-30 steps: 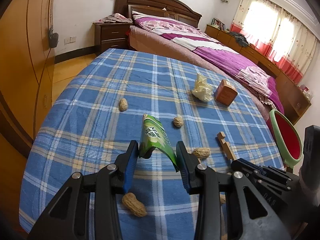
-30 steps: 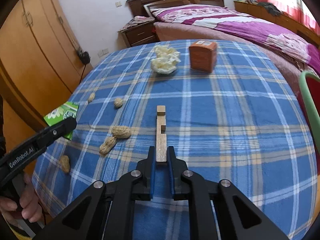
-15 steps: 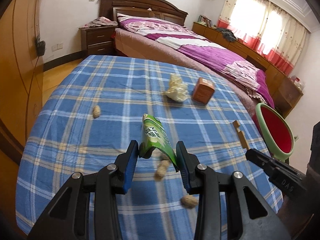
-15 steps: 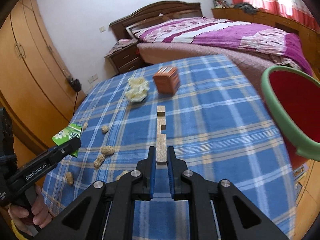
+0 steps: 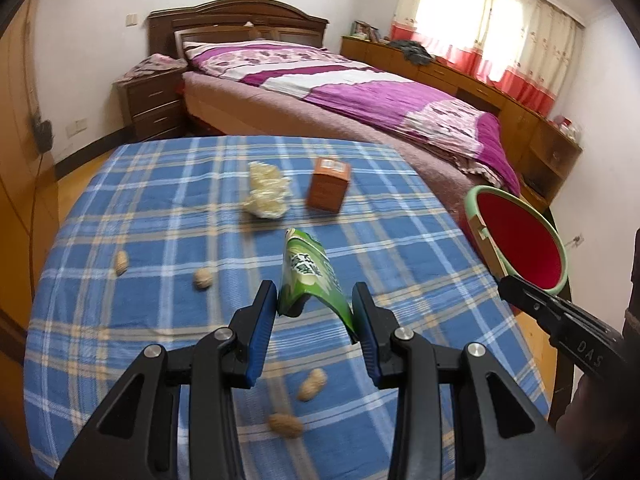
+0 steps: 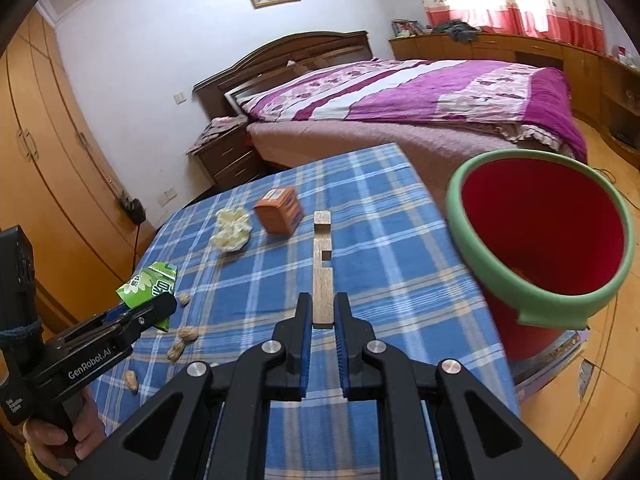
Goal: Collect trash
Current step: 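Carry the snack bag and wooden stick over the red bucket with both tools, then open both tools to drop the snack bag and stick into the bucket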
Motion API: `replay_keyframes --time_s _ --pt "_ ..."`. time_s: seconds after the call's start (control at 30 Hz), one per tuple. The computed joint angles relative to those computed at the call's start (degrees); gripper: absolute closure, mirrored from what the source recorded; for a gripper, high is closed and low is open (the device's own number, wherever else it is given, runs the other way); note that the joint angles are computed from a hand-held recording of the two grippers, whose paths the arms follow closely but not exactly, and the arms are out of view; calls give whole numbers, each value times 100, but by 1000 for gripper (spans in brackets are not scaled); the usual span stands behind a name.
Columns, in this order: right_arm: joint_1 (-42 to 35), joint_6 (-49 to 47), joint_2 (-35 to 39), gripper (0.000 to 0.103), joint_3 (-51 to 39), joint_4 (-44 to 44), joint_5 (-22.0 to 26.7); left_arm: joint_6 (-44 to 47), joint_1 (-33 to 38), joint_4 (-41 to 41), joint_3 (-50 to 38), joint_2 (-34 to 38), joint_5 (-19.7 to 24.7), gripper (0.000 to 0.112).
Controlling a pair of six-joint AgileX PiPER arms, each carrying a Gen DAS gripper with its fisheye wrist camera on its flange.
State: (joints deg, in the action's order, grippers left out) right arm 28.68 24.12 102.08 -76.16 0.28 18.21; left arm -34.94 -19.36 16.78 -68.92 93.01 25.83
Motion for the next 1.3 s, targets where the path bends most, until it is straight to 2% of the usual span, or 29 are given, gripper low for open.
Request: replay_keyframes --time_s 0.4,0.7,1.07,1.3 --pt "-785 -299 -454 90 494 306 -238 176 -650 141 -1340 843 531 73" --pt "-1528 -1016 -564 90 725 1034 -346 686 -1050 -102 -2719 1727 1018 73" --pt "-2294 -2021 -492 90 935 2129 -418 1424 -1459 -540 -4975 3144 1882 73" --pt "-2655 -2778 -273 90 889 2895 -402 1923 -1627 -875 -6955 4307 2692 72"
